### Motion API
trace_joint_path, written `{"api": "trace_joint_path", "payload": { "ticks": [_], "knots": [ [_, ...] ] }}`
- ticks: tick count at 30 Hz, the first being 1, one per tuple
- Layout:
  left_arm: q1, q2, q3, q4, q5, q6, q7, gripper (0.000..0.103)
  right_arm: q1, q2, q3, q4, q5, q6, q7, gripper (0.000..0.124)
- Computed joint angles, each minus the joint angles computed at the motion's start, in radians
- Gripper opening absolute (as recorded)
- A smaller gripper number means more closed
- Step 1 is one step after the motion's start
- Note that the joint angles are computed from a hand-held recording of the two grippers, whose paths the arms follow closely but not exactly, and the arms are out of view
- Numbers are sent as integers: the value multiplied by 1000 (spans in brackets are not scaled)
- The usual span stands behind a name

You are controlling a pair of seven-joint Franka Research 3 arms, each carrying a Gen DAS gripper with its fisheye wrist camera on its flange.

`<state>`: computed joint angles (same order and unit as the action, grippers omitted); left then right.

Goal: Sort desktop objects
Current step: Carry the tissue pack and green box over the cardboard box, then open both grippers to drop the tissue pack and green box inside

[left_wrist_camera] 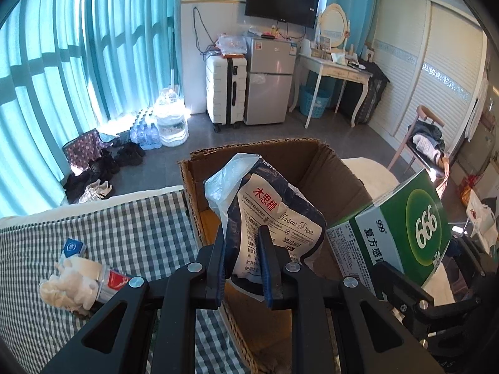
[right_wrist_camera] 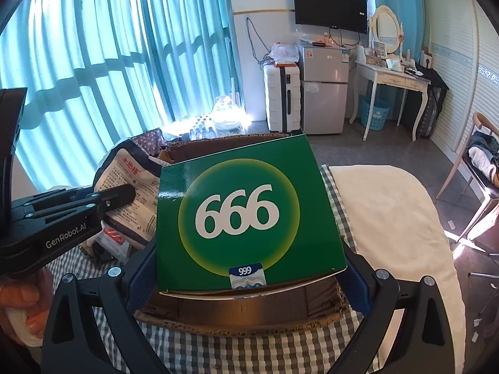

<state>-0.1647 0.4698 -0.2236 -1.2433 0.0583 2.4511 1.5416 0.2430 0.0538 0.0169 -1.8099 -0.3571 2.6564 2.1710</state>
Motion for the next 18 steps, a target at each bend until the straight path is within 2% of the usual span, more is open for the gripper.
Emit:
{"api": "trace_joint_path", "payload": {
  "ticks": [6,13,16,18],
  "knots": [
    [-34,142,6,198,33,-99,38,18,1,73,-6,60,64,-52,-92,97],
    [-68,243,20,344,46,-191,61,18,17,130,-23,101,131,-109,-169,97],
    [-77,274,24,393,45,-220,65,21,20,139,-28,104,152,-121,-191,98],
    [-82,290,28,422,44,-237,65,27,19,138,-31,97,164,-113,-197,99]
  ]
}}
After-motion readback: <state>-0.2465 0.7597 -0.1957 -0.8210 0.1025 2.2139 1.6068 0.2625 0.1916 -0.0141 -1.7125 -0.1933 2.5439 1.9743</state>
